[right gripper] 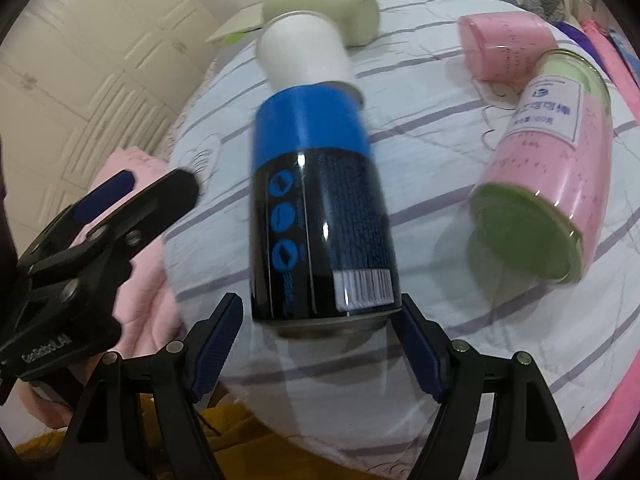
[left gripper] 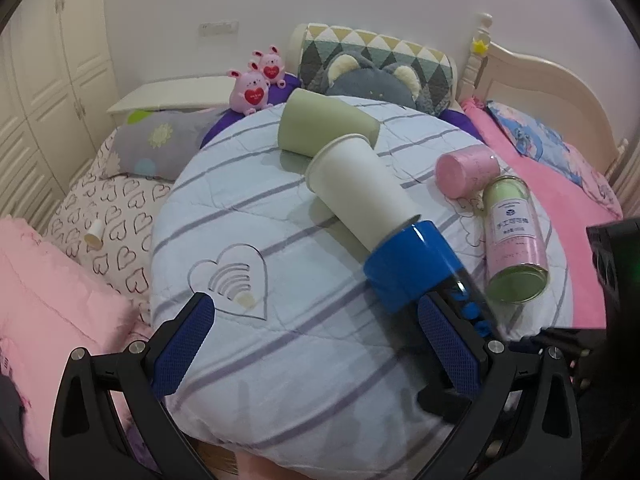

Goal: Flip cup upright
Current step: 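Swing the held cup toward the left tool and turn it upright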

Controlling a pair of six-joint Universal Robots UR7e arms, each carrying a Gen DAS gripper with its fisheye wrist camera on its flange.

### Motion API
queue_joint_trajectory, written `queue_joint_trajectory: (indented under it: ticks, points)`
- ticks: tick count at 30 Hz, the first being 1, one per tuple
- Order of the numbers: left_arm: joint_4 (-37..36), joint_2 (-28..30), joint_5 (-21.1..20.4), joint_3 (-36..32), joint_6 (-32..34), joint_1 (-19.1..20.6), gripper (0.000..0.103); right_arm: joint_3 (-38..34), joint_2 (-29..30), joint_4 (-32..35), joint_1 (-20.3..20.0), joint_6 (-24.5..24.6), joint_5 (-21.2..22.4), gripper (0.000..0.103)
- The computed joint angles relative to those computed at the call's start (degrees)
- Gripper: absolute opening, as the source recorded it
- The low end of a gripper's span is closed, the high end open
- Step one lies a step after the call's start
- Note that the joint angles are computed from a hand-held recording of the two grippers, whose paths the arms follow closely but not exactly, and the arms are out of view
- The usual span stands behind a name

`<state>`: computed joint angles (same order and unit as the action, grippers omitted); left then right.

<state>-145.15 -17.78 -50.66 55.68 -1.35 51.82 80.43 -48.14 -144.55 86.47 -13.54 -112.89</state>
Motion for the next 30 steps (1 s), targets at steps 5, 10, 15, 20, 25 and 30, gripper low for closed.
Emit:
queue_joint_trajectory:
  ticks: [5,10,15,20,25,30]
  points:
    - [0.9,0.0,0.5,0.3,-3.5,-0.7,0.103,2.0,-1.7,1.7,-0.4,-2.5,3.2,0.078]
    - [4.6,1.7,-2.2,-2.6,-5.9,-1.4,0.103,4.8,-4.4,0.8,-0.7,-5.0,2.7,0.078]
    - [7.8,5.1,-3.0,-7.5,-9.1,-2.1,0.103,9.9,-9.3,-8.6,-0.9,-9.2,-2.4,0.078]
    - [15.0,9.9,-1.4,-15.6,-14.2,-2.1,0.103,12.4,-11.6,-19.5,-1.1,-14.9,-6.3,0.078]
    - [19.8,13.2,1.2,-21.3,-17.8,-1.9,0.103,10.2,-8.9,-28.6,-1.2,-22.9,-6.3,0.079]
    - [23.3,16.1,2.5,-26.4,-18.6,-1.8,0.102,6.7,-6.8,-27.4,-2.6,-23.3,-1.3,0.079]
